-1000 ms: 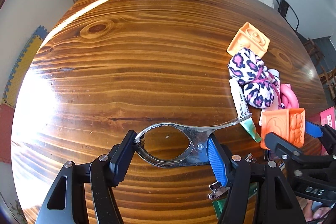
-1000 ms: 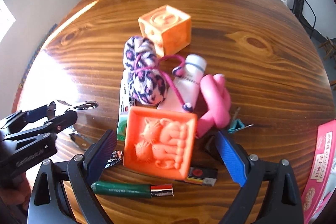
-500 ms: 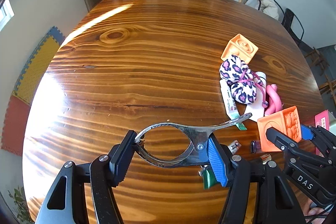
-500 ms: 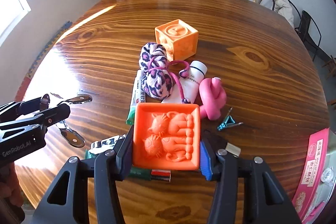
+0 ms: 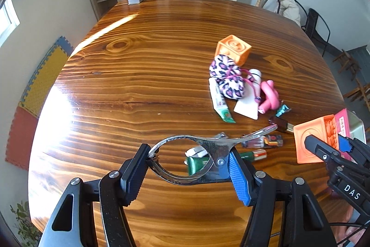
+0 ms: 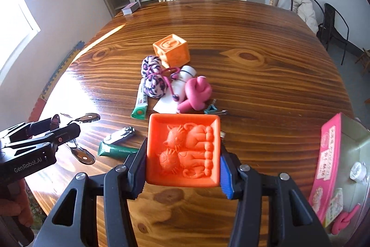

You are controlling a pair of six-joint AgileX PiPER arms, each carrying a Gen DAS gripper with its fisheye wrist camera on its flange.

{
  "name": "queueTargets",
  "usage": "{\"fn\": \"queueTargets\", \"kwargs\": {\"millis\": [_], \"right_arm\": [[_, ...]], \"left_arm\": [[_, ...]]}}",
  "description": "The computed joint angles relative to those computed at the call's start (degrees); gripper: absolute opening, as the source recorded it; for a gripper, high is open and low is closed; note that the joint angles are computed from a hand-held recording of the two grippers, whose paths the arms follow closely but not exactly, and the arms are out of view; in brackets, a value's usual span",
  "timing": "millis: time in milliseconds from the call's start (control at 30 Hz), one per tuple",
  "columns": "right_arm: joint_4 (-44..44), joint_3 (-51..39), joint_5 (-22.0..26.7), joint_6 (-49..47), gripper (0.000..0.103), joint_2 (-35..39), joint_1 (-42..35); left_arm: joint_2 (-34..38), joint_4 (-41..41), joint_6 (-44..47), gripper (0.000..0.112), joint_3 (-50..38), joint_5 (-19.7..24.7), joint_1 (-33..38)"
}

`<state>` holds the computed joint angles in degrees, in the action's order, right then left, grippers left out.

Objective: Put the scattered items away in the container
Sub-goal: 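Grasp the orange toy block with the right tool while the left tool holds the clip, then carry the clip and orange block into the tray and open both tools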

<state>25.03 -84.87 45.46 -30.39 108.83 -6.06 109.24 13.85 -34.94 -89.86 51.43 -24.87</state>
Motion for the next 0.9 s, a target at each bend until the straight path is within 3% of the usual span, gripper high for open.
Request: {"fn": "queueTargets", "kwargs": {"millis": [300, 567, 900], "right_arm": [[3.68, 3.03, 1.52, -5.97, 0.056, -4.59, -10.62], [5.80, 2.85, 3.74, -9.58, 0.056, -5.08, -20.72], [7.66, -0.31, 5.61, -12.80, 0.056, -3.85, -31.16]], "left_arm": [[4.08, 1.02, -1.49, 0.067, -8.23, 2.99, -7.47], [11.24, 0.66, 0.04, 0.067, -21.07, 7.93, -13.41], [24.90, -0.59, 3.63, 0.067, -47.11, 17.97, -19.71]]}}
